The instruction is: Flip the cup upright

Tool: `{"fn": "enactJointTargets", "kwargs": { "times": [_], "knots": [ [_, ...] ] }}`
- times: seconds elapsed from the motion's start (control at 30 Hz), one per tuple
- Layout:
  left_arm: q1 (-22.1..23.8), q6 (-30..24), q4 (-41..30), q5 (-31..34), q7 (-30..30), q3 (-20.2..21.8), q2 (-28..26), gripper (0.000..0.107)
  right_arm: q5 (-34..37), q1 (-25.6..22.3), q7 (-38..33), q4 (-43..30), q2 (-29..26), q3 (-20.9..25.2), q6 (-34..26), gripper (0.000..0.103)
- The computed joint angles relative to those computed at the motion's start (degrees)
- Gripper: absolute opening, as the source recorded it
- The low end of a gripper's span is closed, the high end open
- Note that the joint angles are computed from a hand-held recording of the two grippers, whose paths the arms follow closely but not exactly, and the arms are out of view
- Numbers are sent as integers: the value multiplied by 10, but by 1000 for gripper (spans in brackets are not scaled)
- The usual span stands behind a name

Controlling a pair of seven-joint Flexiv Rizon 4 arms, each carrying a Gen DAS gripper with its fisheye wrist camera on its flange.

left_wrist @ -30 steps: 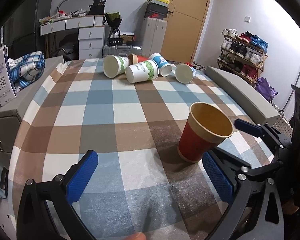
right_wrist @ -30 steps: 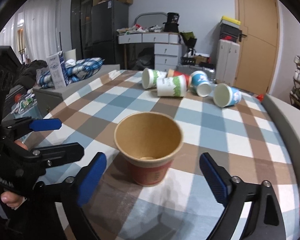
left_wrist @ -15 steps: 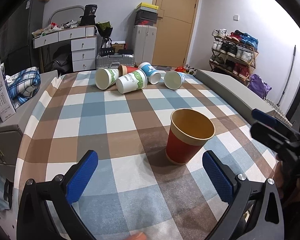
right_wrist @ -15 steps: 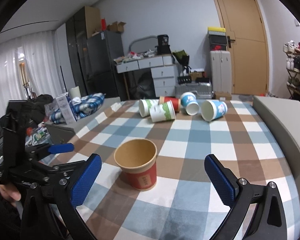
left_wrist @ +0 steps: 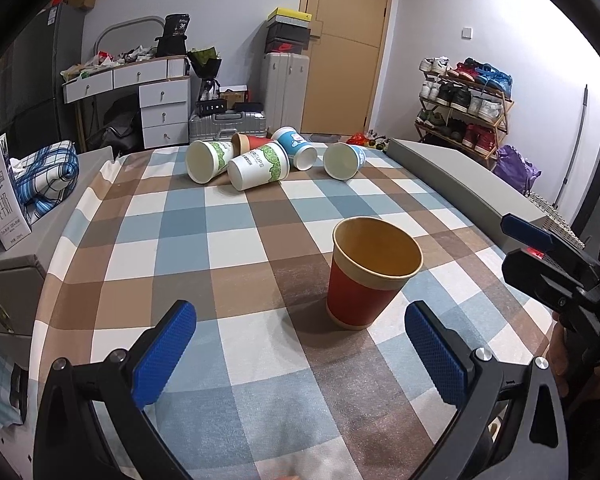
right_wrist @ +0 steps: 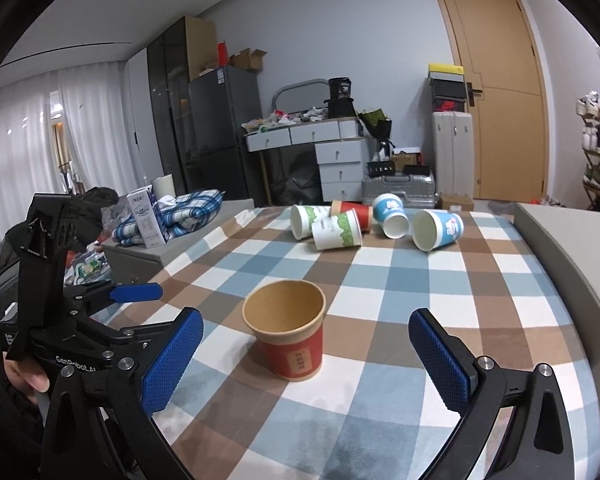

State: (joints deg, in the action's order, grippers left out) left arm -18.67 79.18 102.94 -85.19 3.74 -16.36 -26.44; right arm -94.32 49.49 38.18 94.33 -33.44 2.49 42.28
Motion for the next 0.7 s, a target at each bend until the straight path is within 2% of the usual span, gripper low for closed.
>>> {"fn": "enactJointTargets", "kwargs": {
  "times": [0.7],
  "knots": [
    [-3,-1,-2,-8,6,2,0,102,-4,0,4,3,1,1,-2,103]
  ]
}}
